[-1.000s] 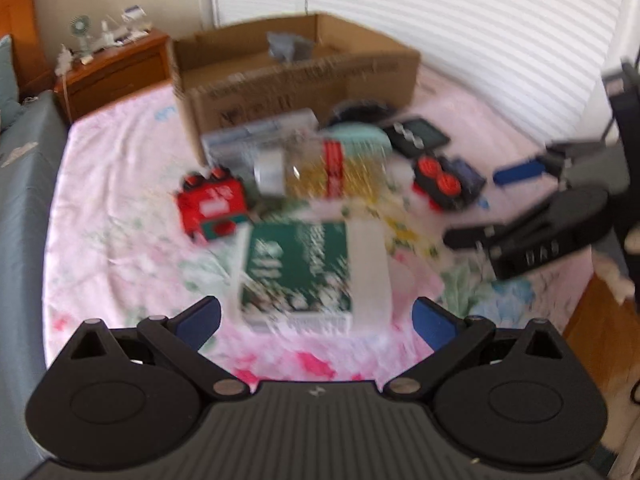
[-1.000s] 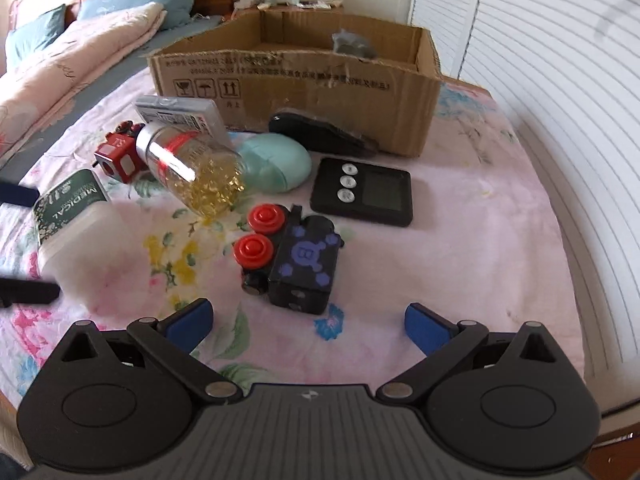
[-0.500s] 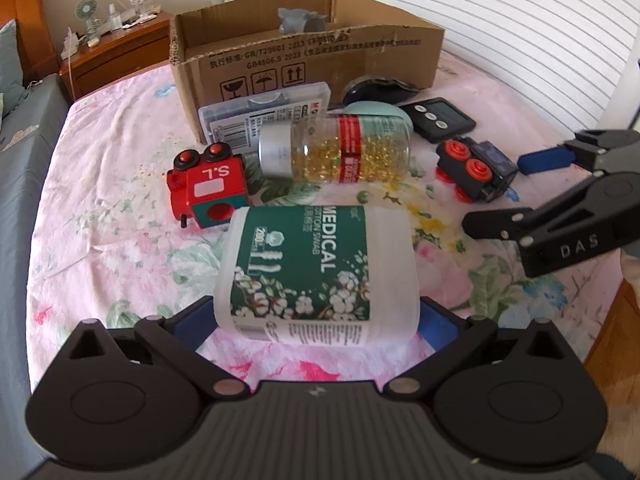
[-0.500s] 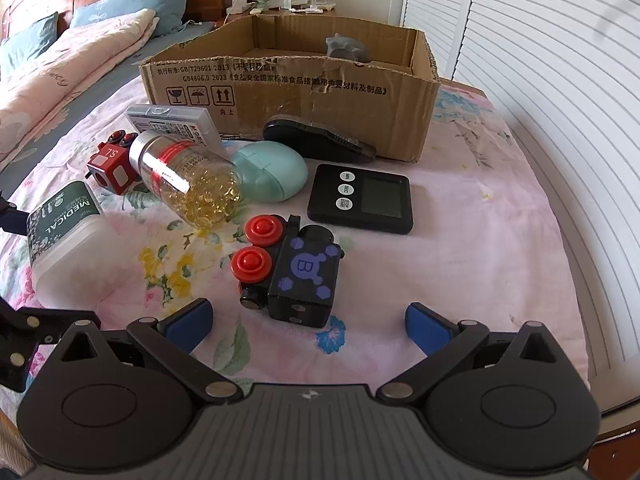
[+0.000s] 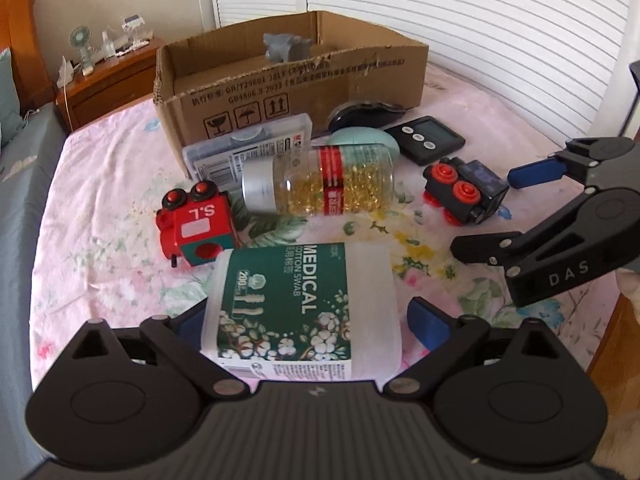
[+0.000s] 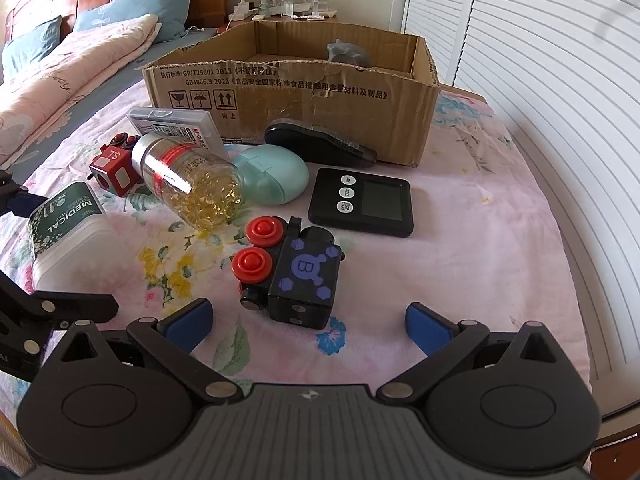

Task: Organize rigid objects
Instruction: 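Hold the swab tub in the left gripper while the right gripper grasps the black-and-blue toy block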

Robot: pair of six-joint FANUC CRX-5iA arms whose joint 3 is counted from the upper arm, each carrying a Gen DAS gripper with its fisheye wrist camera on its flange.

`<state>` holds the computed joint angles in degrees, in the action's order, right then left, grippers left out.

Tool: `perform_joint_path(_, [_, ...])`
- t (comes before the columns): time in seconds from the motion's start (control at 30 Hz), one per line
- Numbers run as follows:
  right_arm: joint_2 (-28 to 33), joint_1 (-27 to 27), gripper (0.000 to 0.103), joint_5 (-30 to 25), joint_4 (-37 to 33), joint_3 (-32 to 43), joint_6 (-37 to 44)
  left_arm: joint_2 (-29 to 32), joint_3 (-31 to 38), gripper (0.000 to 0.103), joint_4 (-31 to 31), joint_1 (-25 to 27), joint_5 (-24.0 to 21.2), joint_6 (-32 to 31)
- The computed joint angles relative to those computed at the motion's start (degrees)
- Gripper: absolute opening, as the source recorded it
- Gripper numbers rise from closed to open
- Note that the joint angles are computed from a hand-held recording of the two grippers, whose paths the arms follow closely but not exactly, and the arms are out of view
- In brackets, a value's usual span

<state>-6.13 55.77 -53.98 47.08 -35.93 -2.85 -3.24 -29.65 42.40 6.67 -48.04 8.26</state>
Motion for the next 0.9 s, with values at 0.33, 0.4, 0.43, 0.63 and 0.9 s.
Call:
perform_joint_path(0.33, [1.48, -1.68, 0.103, 0.01, 0.04, 1.36, -0.07, 1.27, 1.29, 0.087, -0.82, 0.83, -1.11, 1.63])
perform_joint_path(0.4, [0.86, -1.72, 0.103, -0.88, -0.09, 0.81, -1.13, 1.29, 1.22, 0.087, -0.63, 0.85, -1.15, 1.54])
perform_joint_path(0.43, [0.31, -1.64, 0.103, -1.3, -0.24, 0.37, -1.38, 1.36, 1.25, 0.087, -0.54, 0.9, -1.26, 1.46])
perform_joint_path(0.63, [-1.08, -1.48, 0.103, -0.64, 0.62, -1.36, -1.82, 1.34, 1.25, 0.087, -0.48, 1.11, -1.81, 0.99])
perform_joint_path(0.9, [-0.63, -3.13, 0.078, 4.27, 6.31, -2.52, -2.65, 1.73, 1.68, 0.087, -0.7, 1.36, -2.25, 1.87])
